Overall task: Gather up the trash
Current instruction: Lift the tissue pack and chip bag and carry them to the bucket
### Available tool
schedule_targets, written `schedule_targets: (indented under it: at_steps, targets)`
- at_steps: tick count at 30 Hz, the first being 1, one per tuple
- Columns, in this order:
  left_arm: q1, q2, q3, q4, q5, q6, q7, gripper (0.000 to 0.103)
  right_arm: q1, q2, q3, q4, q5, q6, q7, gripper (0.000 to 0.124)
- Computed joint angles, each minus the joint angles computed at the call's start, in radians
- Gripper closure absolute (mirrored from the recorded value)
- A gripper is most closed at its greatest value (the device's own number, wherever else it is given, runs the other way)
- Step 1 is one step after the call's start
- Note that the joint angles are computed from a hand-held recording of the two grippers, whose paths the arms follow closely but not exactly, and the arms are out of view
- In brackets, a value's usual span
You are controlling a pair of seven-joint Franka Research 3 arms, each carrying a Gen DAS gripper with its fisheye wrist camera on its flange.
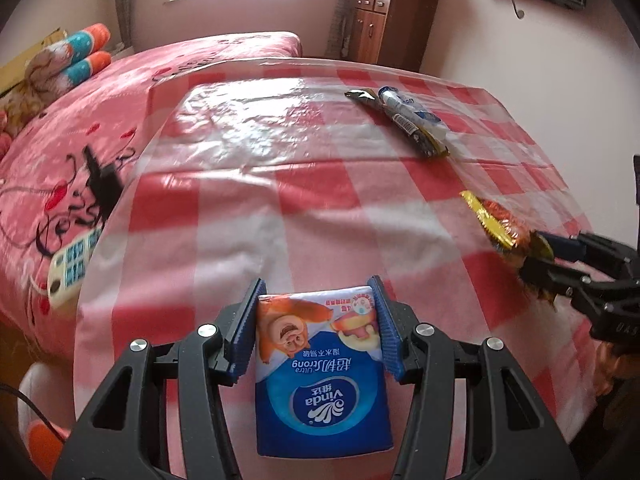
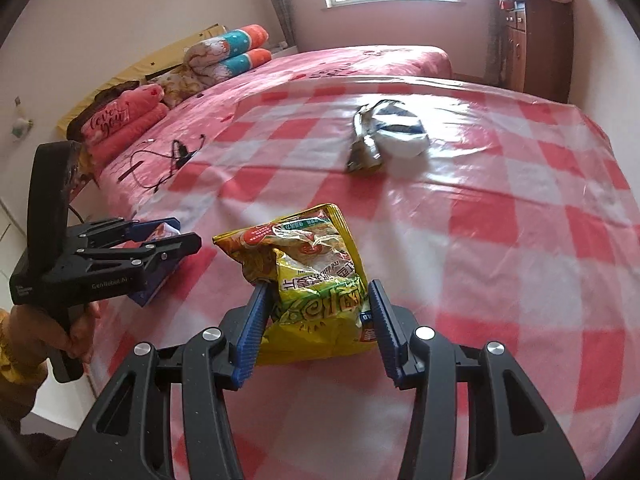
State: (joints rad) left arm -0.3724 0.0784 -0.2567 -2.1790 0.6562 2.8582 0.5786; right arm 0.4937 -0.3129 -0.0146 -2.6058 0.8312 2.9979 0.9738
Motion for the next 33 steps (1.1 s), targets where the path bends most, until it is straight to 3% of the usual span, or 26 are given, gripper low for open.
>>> schedule_targets:
  at_steps: [15,26,33]
  targets:
    - [0.061,-0.222,-0.049,-0.258,0.001,0.101,-0.152,0.050,0.075,-0.110,0.043,-0.088,-0.058,-0.018,0.129,0.073]
    - [0.099,-0.394,-0.087,-0.433,-0.080,0.137,-0.168,0.050,0.135,-0.112,0.074,-0.075,-0.078,-0.068,0.181,0.073]
    - [0.093,-0.539,-0.076,-0.560,-0.166,0.134,-0.149,0.050,0.181,-0.070,0.089,-0.021,-0.066,-0.109,0.160,0.073]
